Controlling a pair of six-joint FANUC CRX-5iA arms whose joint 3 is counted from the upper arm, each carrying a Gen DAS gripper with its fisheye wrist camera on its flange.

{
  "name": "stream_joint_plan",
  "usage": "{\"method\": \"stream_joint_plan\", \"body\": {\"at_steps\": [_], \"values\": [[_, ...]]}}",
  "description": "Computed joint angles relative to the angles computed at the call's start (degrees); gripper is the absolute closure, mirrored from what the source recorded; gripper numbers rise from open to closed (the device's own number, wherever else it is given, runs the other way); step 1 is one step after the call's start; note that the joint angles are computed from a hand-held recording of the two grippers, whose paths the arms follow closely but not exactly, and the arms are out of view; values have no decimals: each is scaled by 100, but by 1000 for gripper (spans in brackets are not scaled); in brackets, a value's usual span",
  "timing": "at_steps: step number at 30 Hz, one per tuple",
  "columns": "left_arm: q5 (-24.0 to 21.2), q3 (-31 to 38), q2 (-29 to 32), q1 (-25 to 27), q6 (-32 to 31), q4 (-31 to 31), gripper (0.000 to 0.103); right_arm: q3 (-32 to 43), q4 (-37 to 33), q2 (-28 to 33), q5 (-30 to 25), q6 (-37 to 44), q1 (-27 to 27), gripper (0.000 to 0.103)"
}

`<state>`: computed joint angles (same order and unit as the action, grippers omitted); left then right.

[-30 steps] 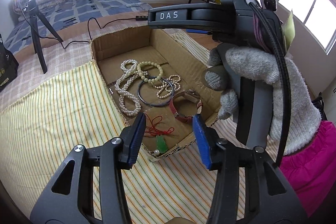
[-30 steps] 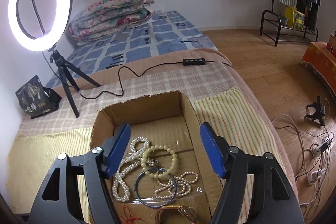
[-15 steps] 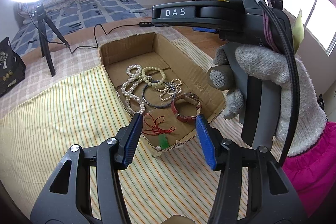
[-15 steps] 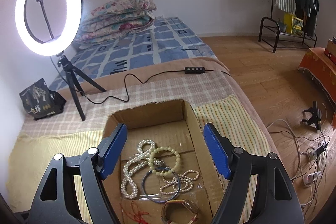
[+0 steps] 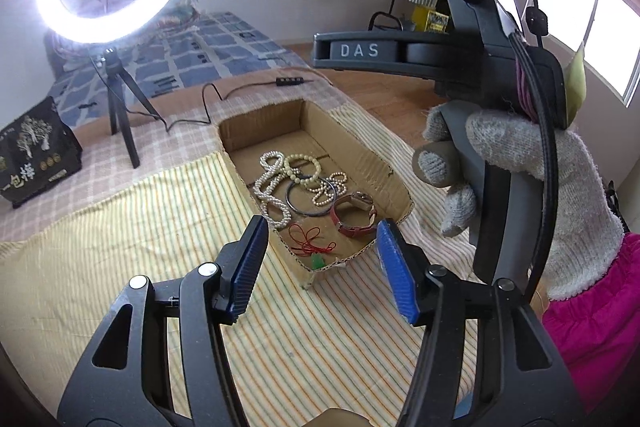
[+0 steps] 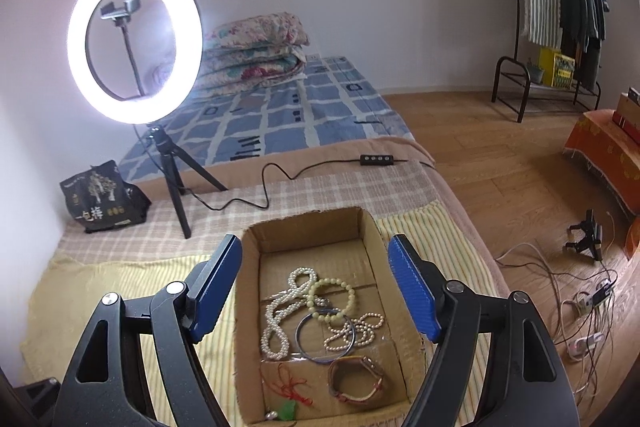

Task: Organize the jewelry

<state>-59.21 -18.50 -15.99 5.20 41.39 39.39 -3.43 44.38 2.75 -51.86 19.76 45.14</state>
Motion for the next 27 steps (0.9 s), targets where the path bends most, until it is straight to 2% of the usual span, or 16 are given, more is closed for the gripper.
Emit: {"method": "stream_joint_plan", "body": {"at_steps": [6,10,16,21,25,27], "values": [[-75,-146,-335,255,-215,136,43,-70,283,-177,-234,-84,267,26],[-94,-280,-563,457,-381,269,36,-143,412,-299,-383,-178,449,24],[-186,-424,-820,771,-664,420,35,-332,614,-489,-567,-445,718,24],[-209,-571,-1009,1028,-986,492,35,-434,829,-568,-928,-561,988,23],[-250,-690,-1153,1291,-1213,645,25,-574,1044,-671,-1203,-795,1226,22],[-253,-756,-1232,1421,-1330,751,25,-651,1143,-728,-1315,-903,1338,21]]}}
